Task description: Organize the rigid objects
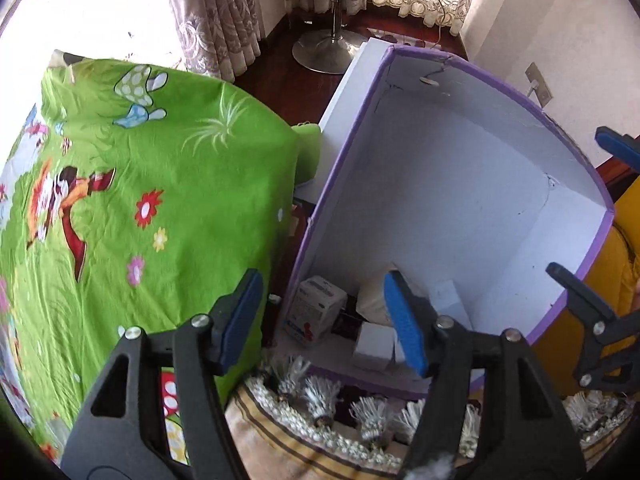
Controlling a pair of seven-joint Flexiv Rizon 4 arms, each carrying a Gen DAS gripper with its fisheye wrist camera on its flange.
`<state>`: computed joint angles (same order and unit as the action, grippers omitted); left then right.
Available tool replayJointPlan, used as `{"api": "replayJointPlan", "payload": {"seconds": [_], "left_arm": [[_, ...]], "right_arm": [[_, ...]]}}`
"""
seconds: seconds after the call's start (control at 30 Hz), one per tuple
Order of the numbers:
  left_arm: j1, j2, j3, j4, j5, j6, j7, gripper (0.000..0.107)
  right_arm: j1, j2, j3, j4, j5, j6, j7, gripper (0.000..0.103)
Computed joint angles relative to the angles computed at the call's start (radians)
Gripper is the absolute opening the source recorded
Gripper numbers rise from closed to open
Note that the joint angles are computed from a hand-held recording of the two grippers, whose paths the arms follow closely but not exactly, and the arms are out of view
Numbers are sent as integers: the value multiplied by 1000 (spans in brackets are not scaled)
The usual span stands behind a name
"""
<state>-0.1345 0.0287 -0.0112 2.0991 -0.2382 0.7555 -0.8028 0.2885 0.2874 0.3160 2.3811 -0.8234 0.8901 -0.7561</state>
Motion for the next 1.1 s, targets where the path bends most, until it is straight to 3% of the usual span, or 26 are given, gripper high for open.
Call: {"api": "replayJointPlan", "payload": {"seconds": [0.13, 0.23, 0.37, 0.4, 0.43, 0.47, 0.5, 0.6, 0.77, 0.87, 0.97, 1.1], "left_arm": [[-15, -65, -26, -29, 12, 64, 32, 65], [-17, -113, -33, -63, 10, 33, 10, 44], [-16, -160, -40, -97, -10, 0, -7, 13], [-9, -170, -43, -114, -45, -36, -12, 11], [4, -179, -48, -134, -111, -94, -4, 11], [14, -185, -52, -150, -166, -146, 13, 11], [14, -187, -55, -166, -176, -171, 19, 11], [-14, -200, -67, -213, -140, -180, -17, 11], [-53, -275, -89, -330, -87, -204, -105, 11], [-70, -349, -101, -439, -76, -230, -178, 11], [-86, -421, -108, -538, -73, -232, -260, 10], [-97, -501, -126, -613, -107, -159, -306, 12]], "right_arm": [[-49, 1, -14, -5, -110, -10, 63, 89], [-74, -8, -30, -9, -153, -38, 87, 89], [-75, -48, -61, -14, -90, -59, 14, 88], [-77, -58, -70, -9, -77, -46, 1, 80], [-78, -64, -83, -3, -44, -24, -15, 51], [-77, -70, -96, -2, 18, -9, -39, 33], [-77, -79, -110, -7, 90, 0, -63, 8], [-101, -88, -147, -2, 236, 68, -125, 7], [-129, -140, -177, -28, 371, 76, -256, 7], [-157, -189, -200, -58, 401, 95, -316, 8], [-194, -252, -222, -108, 300, 122, -309, 12], [-234, -379, -276, -222, 311, 158, -360, 22]]}}
